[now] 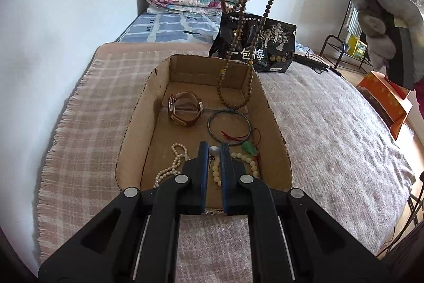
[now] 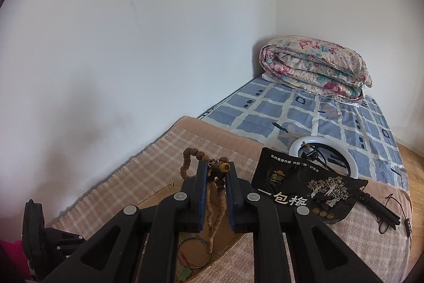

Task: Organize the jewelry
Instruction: 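Open the left tool to drop the pearl bead while the right tool lowers the necklace into the box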

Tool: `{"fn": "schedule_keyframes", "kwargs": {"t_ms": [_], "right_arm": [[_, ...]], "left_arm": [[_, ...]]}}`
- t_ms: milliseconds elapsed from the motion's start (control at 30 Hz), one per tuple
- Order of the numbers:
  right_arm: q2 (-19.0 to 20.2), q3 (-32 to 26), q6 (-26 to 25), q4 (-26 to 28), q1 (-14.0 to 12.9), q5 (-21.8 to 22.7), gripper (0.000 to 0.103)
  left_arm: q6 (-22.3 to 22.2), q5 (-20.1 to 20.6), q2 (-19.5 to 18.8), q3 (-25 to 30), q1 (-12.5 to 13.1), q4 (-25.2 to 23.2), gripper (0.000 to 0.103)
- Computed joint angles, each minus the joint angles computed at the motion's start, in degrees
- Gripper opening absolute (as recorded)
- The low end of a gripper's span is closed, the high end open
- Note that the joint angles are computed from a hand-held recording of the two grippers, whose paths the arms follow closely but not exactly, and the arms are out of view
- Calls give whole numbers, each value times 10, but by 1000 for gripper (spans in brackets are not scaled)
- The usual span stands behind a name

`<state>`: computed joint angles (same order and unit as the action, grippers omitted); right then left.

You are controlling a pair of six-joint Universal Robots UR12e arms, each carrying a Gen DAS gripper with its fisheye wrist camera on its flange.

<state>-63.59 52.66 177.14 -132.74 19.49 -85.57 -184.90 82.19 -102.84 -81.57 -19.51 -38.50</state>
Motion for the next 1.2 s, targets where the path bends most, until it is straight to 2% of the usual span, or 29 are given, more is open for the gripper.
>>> {"fn": "schedule_keyframes", "kwargs": {"t_ms": [433,500,533,600,633,700,767,1200], "right_arm": [[16,3,-1,42,4,-14,13],[16,4,2,48,4,-13,17],[15,6,4,48,3,-13,25],[13,11,5,44,4,-12,30],[12,12,4,44,4,-13,30],[11,13,3,45,4,-15,31],[8,18,4,44,4,-13,31],[-25,64,29,36,-1,-12,36]], "left_arm": [[-2,-8,-5,1,3,-13,6],[1,-5,-6,3,1,-13,6],[2,-7,-7,3,1,-15,6],[4,-6,-8,6,0,-19,7],[5,-1,-9,8,-1,-23,8],[4,4,-9,8,-3,-23,28],[-1,7,-7,5,-3,-12,37],[-14,27,7,3,-10,-9,37]]}}
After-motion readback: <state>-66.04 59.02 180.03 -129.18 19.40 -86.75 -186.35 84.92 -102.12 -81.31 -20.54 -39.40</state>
